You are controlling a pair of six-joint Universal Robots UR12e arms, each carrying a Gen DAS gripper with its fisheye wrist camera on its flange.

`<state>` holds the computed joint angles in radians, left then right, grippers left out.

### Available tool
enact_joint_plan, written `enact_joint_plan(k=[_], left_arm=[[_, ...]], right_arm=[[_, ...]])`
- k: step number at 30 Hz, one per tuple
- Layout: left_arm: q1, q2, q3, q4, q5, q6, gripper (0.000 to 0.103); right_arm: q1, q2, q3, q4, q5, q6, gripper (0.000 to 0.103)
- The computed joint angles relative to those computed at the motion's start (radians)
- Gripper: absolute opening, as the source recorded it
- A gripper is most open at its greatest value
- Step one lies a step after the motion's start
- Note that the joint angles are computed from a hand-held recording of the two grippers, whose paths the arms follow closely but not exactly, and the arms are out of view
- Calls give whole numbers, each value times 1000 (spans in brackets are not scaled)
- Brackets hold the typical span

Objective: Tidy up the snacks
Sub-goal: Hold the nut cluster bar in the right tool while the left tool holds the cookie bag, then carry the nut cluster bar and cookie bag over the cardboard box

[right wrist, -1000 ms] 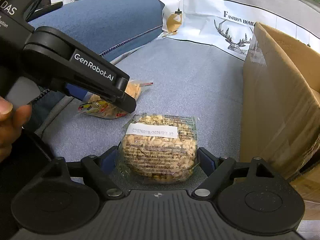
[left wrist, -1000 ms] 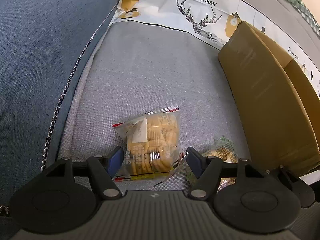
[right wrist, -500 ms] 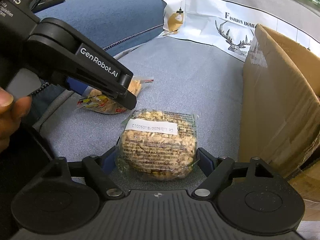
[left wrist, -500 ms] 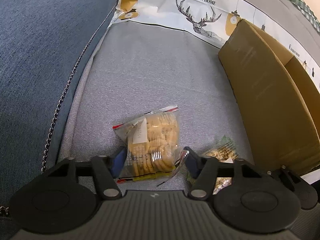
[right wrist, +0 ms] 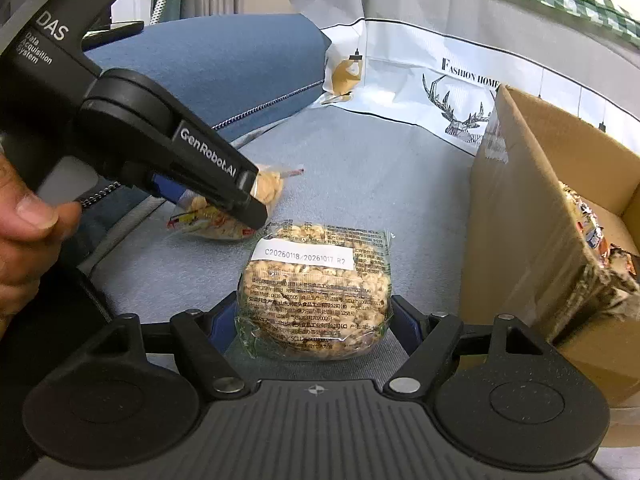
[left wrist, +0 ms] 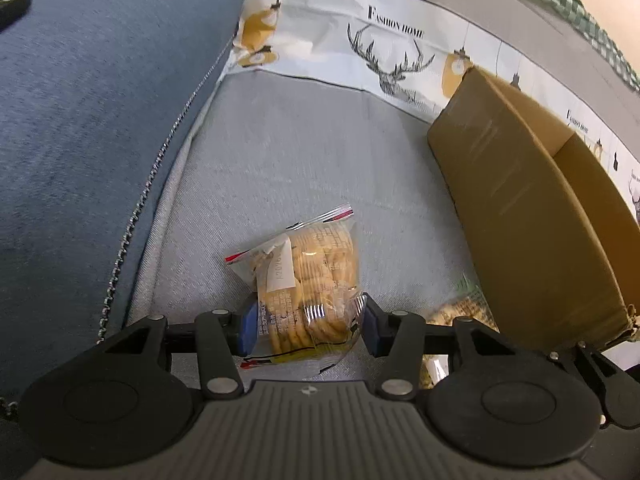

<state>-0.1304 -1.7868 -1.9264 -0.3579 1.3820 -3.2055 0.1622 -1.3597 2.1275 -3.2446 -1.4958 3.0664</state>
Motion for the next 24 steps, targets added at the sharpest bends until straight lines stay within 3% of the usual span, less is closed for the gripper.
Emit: enact_joint_plan(k=[14,24], left_arm=[[14,23,-33,58,-21,-19,55],[45,47,-96,244,-112,-69,55]], right_arm=[[10,-45,35,-69,-18,-1,78],[-25,-125,84,-209,29,-2,78]])
